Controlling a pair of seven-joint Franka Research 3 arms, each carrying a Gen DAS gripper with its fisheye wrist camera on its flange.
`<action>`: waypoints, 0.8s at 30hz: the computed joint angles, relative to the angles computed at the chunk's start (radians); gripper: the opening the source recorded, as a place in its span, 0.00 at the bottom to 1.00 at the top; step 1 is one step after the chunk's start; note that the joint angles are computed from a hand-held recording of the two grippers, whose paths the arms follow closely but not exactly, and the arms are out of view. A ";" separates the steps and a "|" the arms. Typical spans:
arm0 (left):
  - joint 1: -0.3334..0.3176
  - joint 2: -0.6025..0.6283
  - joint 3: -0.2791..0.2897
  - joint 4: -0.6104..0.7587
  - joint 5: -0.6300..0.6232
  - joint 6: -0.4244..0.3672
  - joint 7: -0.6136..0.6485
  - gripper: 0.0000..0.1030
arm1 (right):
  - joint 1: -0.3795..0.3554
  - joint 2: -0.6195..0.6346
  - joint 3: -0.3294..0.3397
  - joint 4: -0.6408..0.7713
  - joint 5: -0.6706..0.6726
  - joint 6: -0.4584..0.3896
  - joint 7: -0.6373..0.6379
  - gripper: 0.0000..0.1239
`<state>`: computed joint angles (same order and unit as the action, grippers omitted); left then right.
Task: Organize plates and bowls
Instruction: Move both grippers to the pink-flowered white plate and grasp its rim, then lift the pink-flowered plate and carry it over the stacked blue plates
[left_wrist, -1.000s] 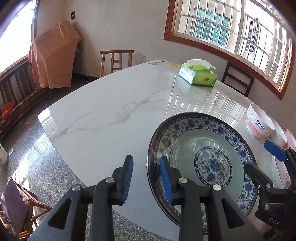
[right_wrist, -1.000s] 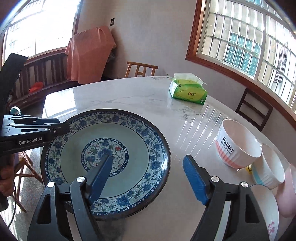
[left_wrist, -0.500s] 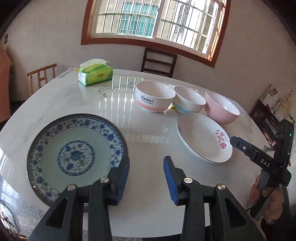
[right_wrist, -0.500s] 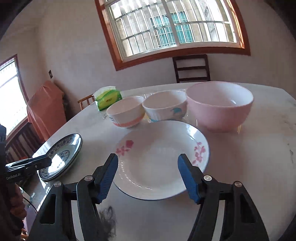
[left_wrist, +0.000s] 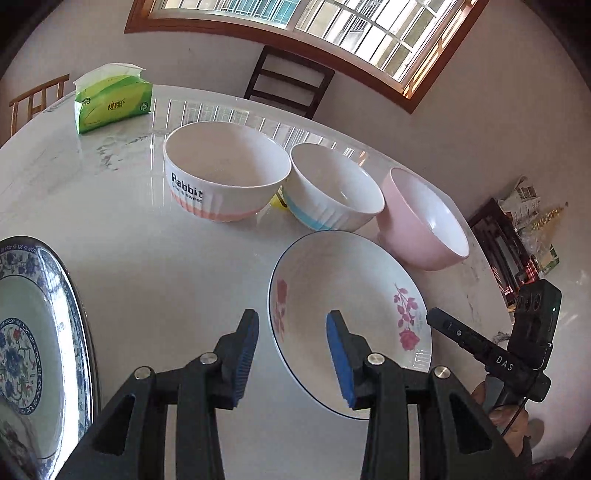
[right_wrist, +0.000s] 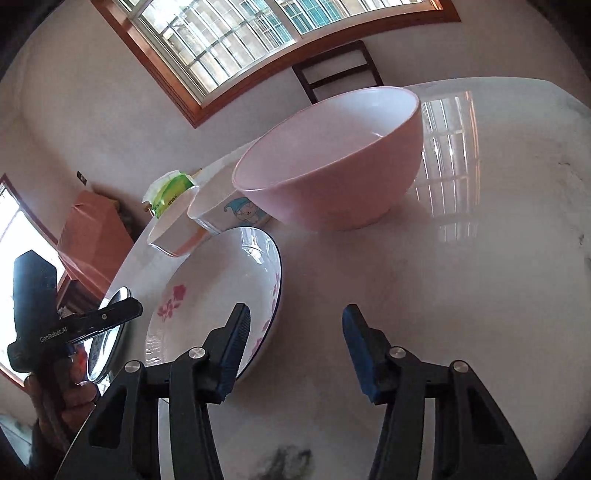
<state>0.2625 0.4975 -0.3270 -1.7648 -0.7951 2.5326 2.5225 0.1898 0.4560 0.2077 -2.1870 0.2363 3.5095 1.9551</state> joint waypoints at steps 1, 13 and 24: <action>-0.012 0.008 0.008 0.008 0.019 0.002 -0.015 0.38 | -0.005 0.000 0.003 0.002 -0.009 -0.011 -0.003 0.41; -0.037 0.064 0.015 0.043 0.173 0.012 -0.149 0.38 | 0.012 0.028 -0.008 0.088 0.007 -0.130 -0.090 0.39; -0.033 0.005 -0.034 -0.105 0.253 0.224 -0.219 0.18 | 0.213 0.016 -0.189 0.103 0.106 -0.188 -0.202 0.12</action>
